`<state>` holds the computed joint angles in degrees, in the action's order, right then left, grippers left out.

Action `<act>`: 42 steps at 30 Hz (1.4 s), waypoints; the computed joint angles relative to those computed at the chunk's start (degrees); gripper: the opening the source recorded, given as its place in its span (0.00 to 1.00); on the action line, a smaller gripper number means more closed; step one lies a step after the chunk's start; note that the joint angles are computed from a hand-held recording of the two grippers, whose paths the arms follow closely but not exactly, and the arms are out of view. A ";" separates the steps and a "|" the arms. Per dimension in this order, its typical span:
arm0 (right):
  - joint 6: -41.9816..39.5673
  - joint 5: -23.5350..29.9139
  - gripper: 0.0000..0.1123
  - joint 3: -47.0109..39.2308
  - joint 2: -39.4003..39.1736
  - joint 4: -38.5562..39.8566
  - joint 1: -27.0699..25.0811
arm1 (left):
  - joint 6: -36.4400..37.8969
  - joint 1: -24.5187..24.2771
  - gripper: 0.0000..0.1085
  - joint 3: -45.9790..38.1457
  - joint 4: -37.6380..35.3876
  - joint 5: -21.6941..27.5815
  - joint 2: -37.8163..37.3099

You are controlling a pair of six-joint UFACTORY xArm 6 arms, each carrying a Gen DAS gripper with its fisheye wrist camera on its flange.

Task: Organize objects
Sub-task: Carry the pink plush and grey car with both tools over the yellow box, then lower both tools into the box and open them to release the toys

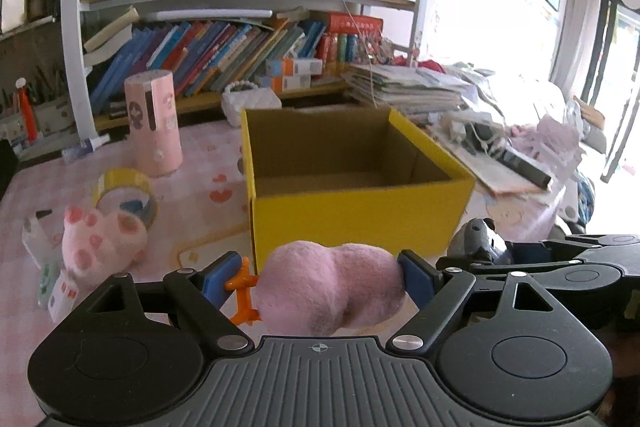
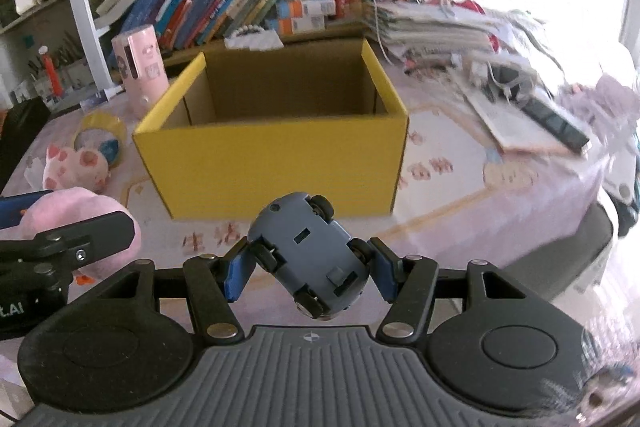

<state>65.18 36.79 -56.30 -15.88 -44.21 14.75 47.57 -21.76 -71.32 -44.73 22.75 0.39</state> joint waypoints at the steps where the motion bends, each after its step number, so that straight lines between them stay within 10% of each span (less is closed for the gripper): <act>1: -1.00 -0.81 0.52 -0.63 0.62 0.10 -0.78 | -0.71 -0.24 0.79 -0.92 0.52 -0.43 0.79; 14: -9.36 -13.90 0.52 -11.55 11.06 -2.40 -11.33 | -9.62 -2.62 0.79 -17.73 9.11 -4.59 14.07; 22: -26.67 -17.96 0.51 -19.86 21.23 9.85 -14.32 | -22.23 -2.07 0.79 -31.77 19.88 -1.05 25.30; 29: -51.34 -13.00 0.51 -27.03 29.38 28.79 -14.16 | -29.29 -2.17 0.79 -41.09 28.58 3.93 33.03; 42: -69.83 -3.80 0.52 -32.63 32.10 36.02 -14.63 | -29.05 -3.81 0.79 -48.81 32.29 8.55 39.56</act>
<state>-4.65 32.99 -88.93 16.22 -8.19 0.12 18.53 -25.56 -120.12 -12.44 31.30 39.96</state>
